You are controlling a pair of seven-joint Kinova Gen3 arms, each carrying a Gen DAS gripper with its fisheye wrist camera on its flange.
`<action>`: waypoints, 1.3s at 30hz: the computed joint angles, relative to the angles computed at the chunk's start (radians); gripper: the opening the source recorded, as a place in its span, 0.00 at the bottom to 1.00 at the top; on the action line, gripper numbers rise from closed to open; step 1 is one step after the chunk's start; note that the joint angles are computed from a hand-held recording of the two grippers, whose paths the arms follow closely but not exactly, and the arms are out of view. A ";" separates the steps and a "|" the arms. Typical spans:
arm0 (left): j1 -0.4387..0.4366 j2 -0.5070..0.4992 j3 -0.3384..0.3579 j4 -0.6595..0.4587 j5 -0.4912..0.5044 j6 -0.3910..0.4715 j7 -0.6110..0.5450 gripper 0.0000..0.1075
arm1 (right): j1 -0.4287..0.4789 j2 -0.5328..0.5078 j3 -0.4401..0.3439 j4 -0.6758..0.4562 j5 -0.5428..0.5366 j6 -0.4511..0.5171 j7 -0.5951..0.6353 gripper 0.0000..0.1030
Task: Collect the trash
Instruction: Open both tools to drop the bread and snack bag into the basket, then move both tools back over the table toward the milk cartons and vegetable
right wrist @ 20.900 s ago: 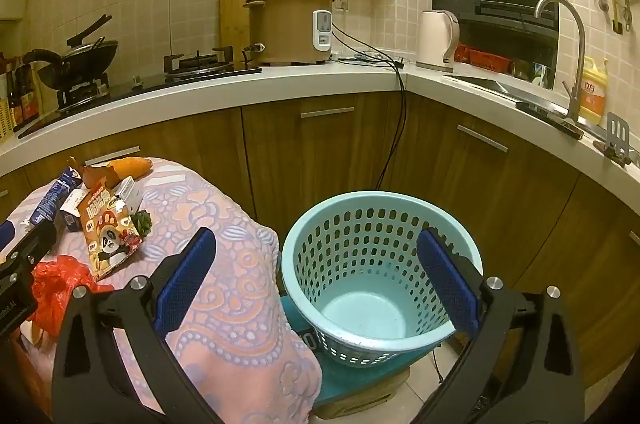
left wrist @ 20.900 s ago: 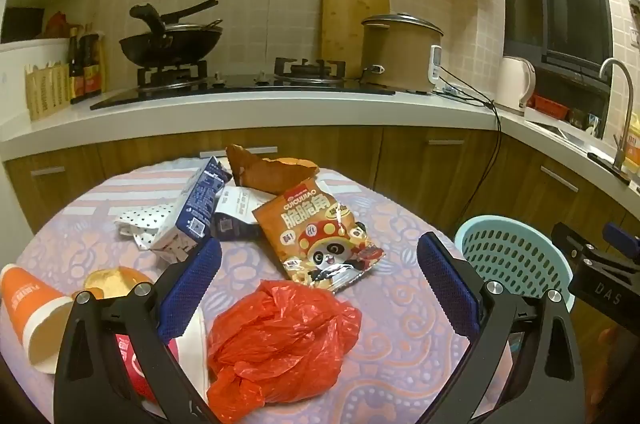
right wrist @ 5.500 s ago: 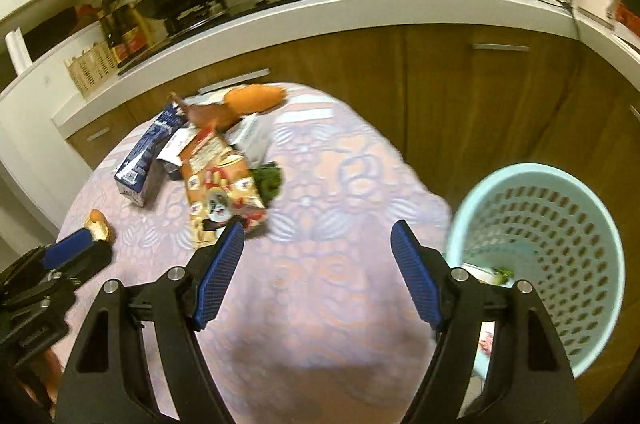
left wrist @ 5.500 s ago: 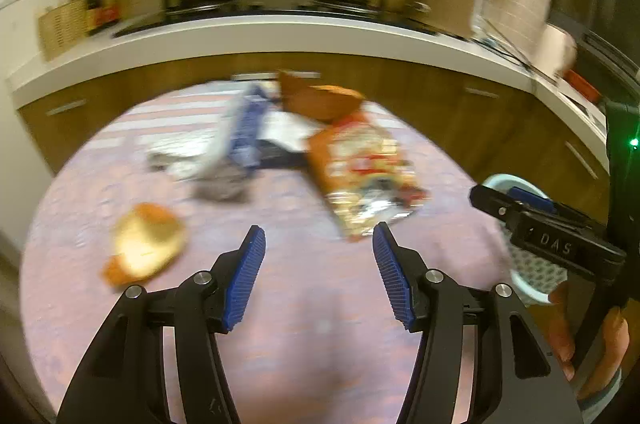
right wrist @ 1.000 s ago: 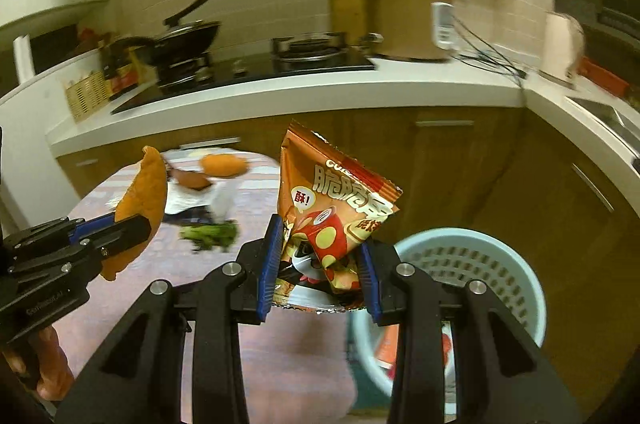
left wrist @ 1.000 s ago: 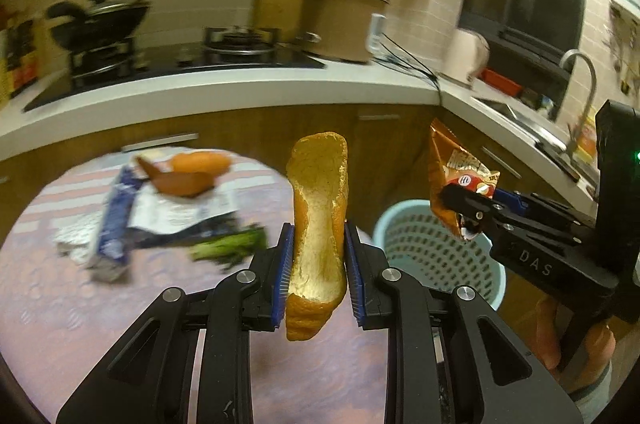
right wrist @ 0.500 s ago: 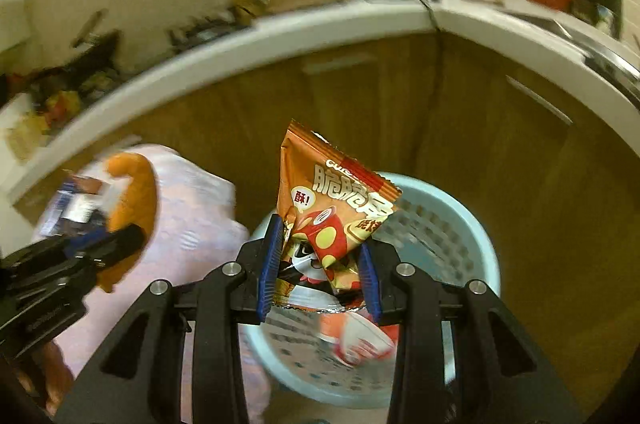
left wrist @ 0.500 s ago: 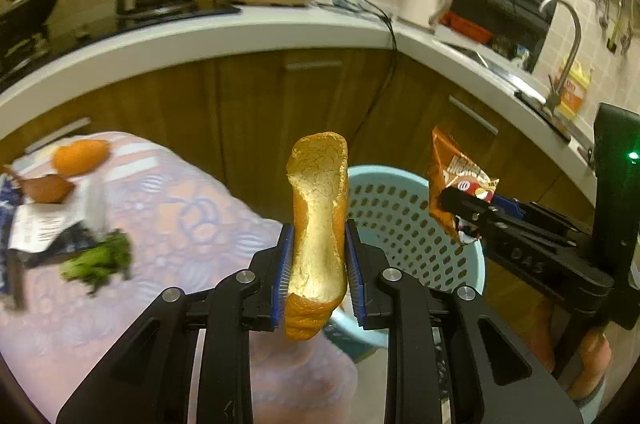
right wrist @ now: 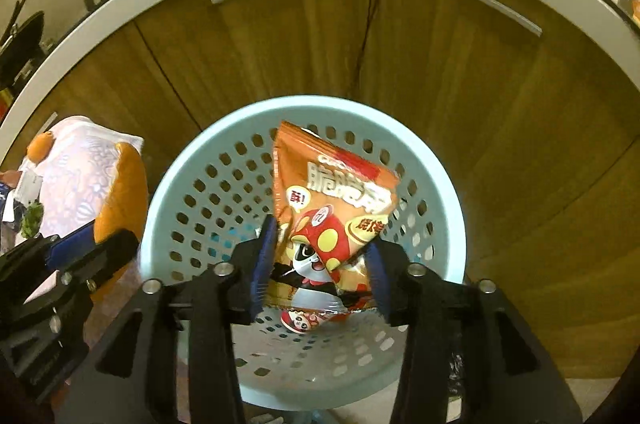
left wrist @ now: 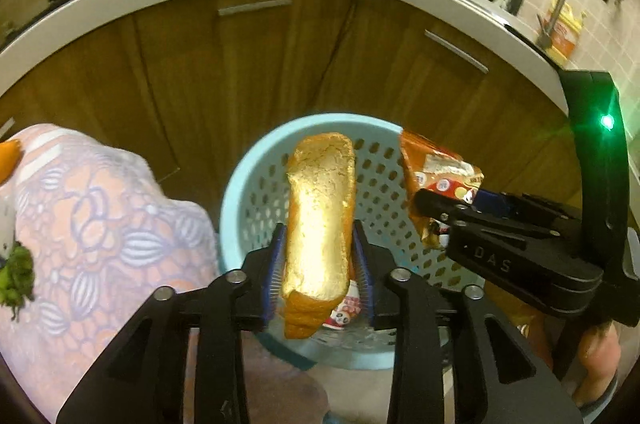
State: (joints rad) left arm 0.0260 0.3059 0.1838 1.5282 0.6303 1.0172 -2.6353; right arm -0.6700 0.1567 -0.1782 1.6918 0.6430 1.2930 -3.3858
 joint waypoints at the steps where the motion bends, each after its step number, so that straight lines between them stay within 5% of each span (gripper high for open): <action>1: 0.014 -0.008 -0.010 0.014 0.003 -0.023 -0.009 0.43 | 0.006 -0.004 0.002 0.007 -0.006 -0.013 0.000 0.55; 7: 0.004 -0.009 0.000 0.017 0.002 -0.029 -0.004 0.48 | 0.019 -0.019 -0.002 0.043 -0.015 -0.046 -0.018 0.58; 14: -0.011 -0.013 -0.006 0.020 0.011 -0.020 -0.005 0.48 | 0.014 -0.024 -0.010 0.038 -0.005 -0.041 -0.022 0.73; 23: -0.067 -0.038 -0.023 0.034 0.082 0.020 -0.045 0.48 | -0.006 -0.035 -0.024 0.023 0.031 -0.049 -0.044 0.74; 39: -0.255 -0.067 -0.121 -0.014 0.247 0.141 -0.088 0.48 | -0.154 0.120 0.007 -0.273 0.167 0.060 0.128 0.74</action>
